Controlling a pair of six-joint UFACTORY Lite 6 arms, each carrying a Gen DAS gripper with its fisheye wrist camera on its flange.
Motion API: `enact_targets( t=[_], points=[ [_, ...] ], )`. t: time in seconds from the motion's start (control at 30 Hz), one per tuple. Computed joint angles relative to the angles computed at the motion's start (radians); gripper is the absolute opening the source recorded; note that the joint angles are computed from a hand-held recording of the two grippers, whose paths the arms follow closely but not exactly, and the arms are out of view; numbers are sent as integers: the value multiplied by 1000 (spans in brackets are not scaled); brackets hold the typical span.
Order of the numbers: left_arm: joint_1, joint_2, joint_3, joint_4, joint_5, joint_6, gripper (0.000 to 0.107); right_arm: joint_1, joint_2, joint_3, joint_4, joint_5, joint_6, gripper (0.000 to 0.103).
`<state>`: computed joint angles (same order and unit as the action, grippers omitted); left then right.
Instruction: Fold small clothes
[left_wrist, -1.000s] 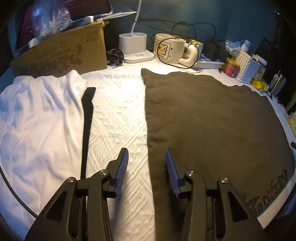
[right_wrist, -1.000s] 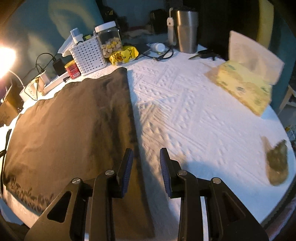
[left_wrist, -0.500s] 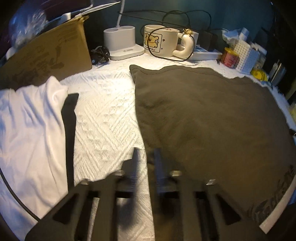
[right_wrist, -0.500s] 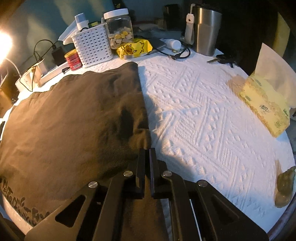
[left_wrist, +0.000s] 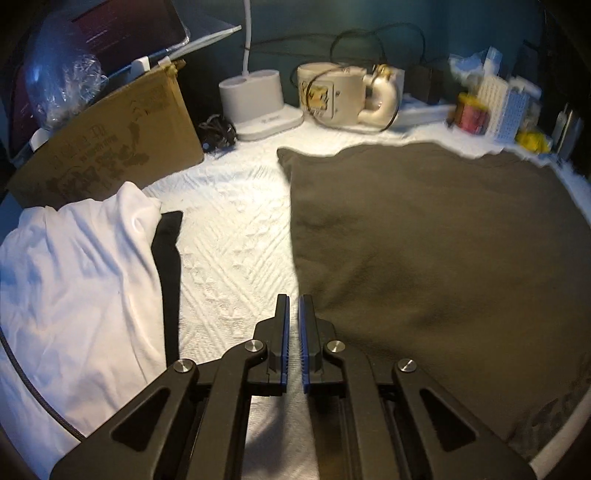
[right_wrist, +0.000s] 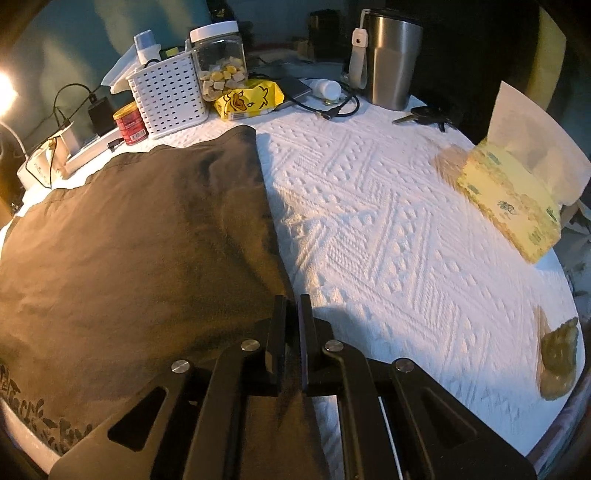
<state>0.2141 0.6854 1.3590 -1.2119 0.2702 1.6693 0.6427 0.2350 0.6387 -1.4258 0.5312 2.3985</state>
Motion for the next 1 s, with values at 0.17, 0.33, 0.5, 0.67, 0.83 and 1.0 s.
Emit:
enact_targets(
  t=[0.17, 0.33, 0.5, 0.67, 0.83, 1.0],
  points=[
    [-8, -85, -80, -84, 42, 64, 5, 43, -44, -15, 85, 33, -42, 5],
    [-39, -176, -176, -150, 96, 134, 5, 109, -99, -49, 136, 70, -40, 31],
    [-72, -231, -239, -152, 166, 122, 5, 187, -164, -95, 194, 117, -15, 36],
    [-112, -298, -319, -182, 184, 119, 5, 293, -208, -126, 285, 174, -9, 36],
    [-146, -354, -396, -190, 182, 98, 34, 400, -245, -161, 350, 201, 50, 38],
    [-171, -455, -508, -303, 174, 200, 73, 508, -249, -192, 399, 179, 134, 41]
  ],
)
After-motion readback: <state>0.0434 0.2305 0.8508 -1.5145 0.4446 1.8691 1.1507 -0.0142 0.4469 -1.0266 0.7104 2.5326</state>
